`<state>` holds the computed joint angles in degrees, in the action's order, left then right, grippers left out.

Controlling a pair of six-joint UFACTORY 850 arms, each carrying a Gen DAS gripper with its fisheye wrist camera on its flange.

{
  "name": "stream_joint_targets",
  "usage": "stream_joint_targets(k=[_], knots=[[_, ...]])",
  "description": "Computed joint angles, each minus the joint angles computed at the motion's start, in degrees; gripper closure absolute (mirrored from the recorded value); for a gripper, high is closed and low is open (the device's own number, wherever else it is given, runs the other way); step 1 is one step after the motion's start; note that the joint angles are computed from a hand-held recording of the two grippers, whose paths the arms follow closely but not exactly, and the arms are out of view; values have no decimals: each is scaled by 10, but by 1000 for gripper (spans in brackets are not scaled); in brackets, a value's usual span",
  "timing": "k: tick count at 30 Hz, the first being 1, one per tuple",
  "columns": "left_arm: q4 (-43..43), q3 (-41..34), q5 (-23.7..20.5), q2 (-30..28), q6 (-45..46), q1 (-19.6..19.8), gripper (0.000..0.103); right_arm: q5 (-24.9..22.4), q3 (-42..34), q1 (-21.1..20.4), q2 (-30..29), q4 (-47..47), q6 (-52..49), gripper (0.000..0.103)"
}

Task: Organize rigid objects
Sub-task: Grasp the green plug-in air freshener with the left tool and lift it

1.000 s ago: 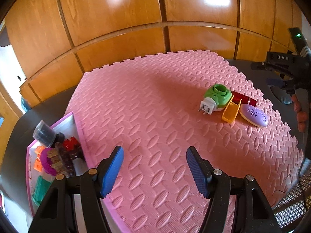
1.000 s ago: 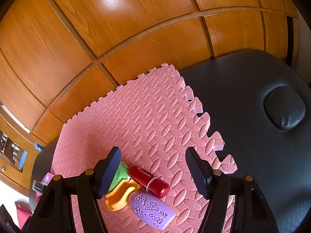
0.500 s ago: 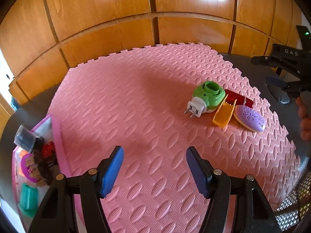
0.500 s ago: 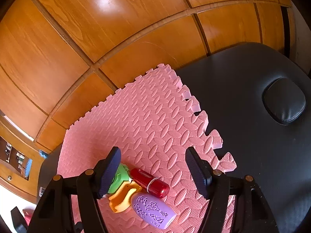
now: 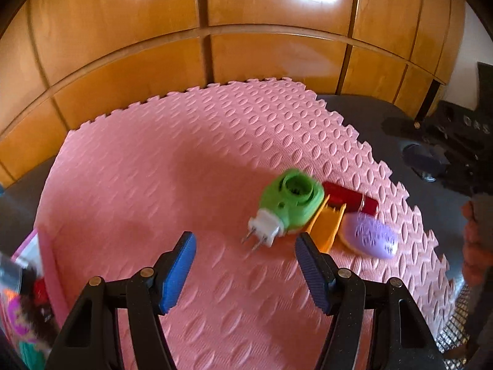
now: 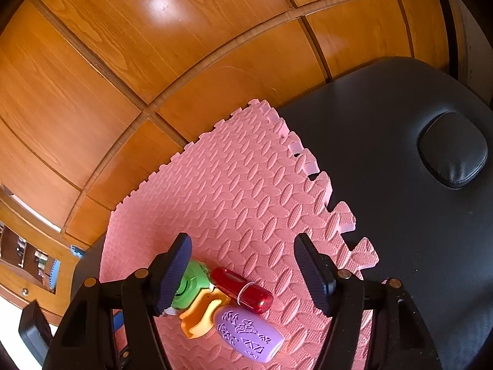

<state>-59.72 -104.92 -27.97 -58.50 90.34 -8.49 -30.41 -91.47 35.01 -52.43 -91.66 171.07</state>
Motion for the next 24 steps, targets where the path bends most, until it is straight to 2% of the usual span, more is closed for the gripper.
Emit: stream_joint_targets(k=[7,9,13,17,20,21,24], knots=[[76,-78,-17,-49,-68,-23,35,9,-2,-1,-2,-15,10,33],[98,-107,-43,-67,-88,-26,35,11,-2,-2,-2,-23,18,33],[119,-146,-67,-94,-118,-34,35,14,0,-3,-2,-32,29,33],[165,-228,-121,-143,-208,-35,35,18,0,-5,-2,-31,31,33],[202,-306,-170,-187,-284,-31,44,21,-2,-5,-3,-28,28,33],[198,-311,-171,-190,-285,-29,49,21,-3,-5,-4,-22,21,33],[199,-329,-192,-199,-296,-23,50,22,-6,-6,-6,-11,10,33]])
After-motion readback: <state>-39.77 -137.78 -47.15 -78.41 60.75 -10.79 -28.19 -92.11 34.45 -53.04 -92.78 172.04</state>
